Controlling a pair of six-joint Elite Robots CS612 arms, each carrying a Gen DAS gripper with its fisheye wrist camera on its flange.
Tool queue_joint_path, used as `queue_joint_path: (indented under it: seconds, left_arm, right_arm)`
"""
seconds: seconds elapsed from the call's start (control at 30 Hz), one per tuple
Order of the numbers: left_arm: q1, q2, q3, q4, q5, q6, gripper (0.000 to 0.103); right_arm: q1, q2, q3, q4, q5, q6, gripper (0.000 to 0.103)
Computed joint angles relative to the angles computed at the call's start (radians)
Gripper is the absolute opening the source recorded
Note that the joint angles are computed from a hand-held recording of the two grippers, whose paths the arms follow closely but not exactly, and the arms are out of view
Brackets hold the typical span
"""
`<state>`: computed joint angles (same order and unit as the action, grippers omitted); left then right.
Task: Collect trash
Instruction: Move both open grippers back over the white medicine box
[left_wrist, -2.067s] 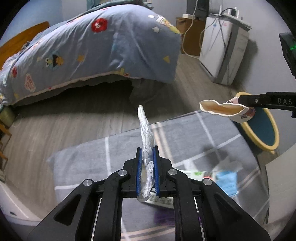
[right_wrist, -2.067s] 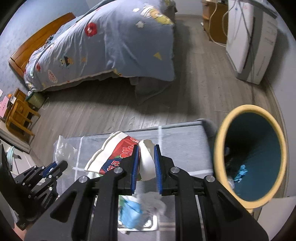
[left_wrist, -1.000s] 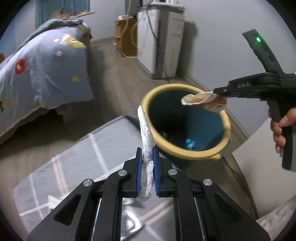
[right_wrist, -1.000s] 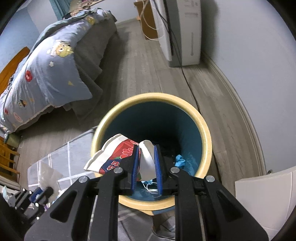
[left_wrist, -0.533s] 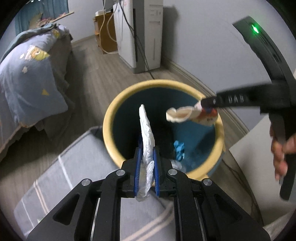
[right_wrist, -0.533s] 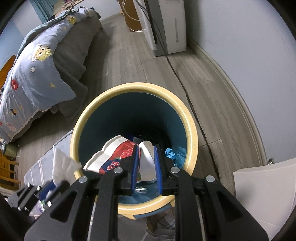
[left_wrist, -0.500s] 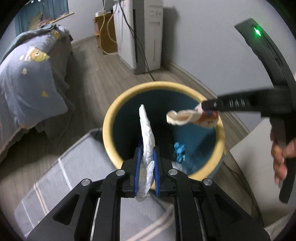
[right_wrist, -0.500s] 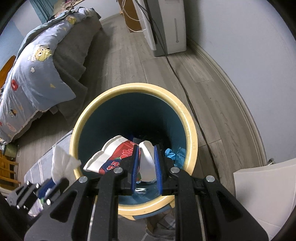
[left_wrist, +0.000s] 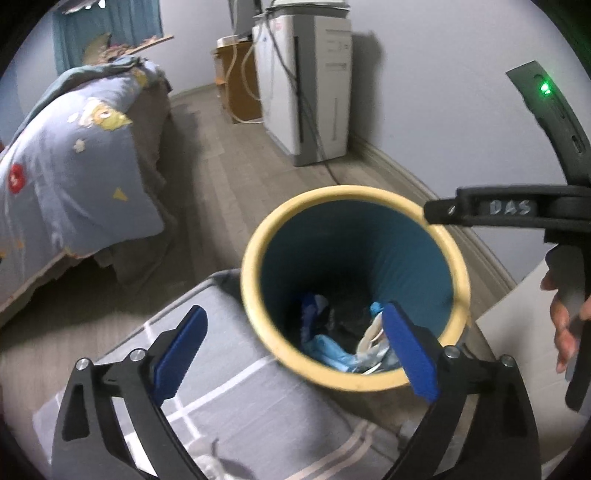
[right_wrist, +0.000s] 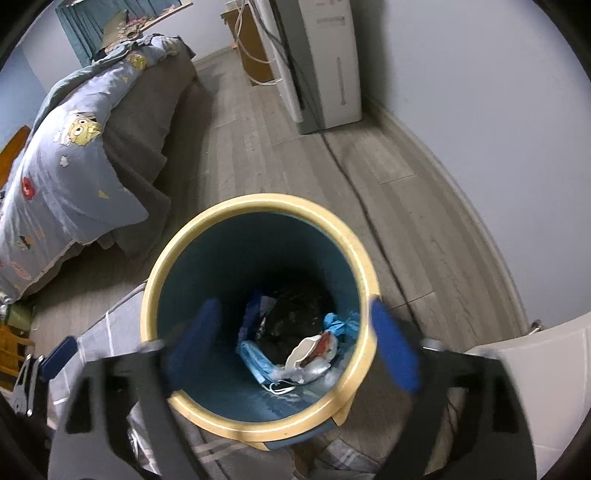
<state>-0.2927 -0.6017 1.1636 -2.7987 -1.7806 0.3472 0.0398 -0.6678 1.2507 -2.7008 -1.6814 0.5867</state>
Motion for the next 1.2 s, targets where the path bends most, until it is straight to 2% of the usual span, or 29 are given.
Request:
queue_joint_path:
  seconds: [0.27,0.5,0.67,0.87,1.0,1.07,1.13,1.2]
  left_arm:
    - [0.042,-0.037,0.032,-0.031,0.017,-0.055,0.096]
    - [0.099,-0.097,0.104,-0.095,0.087,-0.066,0.097]
    - [0.134,-0.146,0.17,-0.132,0.179,-0.041,0.097]
    - [0.189,-0.197,0.253,-0.149,0.187,-0.071,0.097]
    - [0.224,-0.221,0.293,-0.135,0.18,-0.108,0.097]
    - [0.237,-0.221,0.293,-0.114,0.169,-0.116,0.098]
    - [0.246,-0.218,0.295,-0.135,0.182,-0.124,0.098]
    - [0.256,-0.21,0.289,-0.154,0.179,-0.142,0.098]
  right_arm:
    - [0.027,-0.004,-0.027,0.039,-0.042,-0.093,0.097]
    - [0.062,-0.01,-0.047,0.044,-0.055,-0.161,0.097]
    - [0.096,-0.014,-0.062,0.035,0.0,-0.2,0.097]
    - [0.151,0.005,-0.119,0.059,0.03,-0.294,0.097]
    - [0.18,0.029,-0.16,0.067,0.084,-0.366,0.097]
    - [0.198,0.047,-0.188,0.087,0.091,-0.423,0.097]
    - [0.216,0.072,-0.228,0.129,0.092,-0.487,0.097]
    - [0.226,0.095,-0.261,0.161,0.103,-0.512,0.097]
